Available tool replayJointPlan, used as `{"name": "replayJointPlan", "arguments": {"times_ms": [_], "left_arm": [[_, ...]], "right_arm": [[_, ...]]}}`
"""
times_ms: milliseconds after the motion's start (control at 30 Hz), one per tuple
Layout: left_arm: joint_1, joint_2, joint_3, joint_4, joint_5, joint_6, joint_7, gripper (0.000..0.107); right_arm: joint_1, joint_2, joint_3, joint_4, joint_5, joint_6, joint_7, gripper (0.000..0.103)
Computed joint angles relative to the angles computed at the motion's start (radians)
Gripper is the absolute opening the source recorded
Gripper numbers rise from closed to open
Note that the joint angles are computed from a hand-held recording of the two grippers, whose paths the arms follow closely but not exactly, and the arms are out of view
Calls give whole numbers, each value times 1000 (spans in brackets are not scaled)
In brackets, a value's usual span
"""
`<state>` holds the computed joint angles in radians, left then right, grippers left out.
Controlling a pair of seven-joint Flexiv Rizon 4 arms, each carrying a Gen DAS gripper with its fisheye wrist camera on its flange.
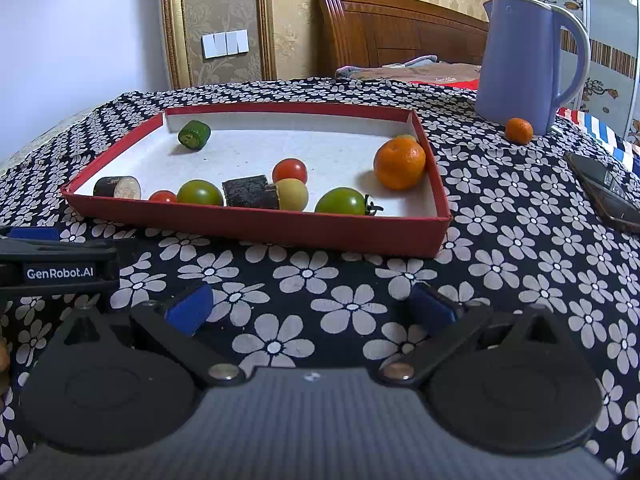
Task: Organize fruits
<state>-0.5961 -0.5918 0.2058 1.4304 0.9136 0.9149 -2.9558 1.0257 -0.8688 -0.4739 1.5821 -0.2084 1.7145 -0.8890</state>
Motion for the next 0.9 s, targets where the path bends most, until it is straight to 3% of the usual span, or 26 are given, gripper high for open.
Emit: {"name": "replayJointPlan", "arguments": {"times_ms": [900], "left_arm": [[4,2,0,7,3,19,5,99]], "right_arm": [[0,0,1,0,2,0,-1,103]]}}
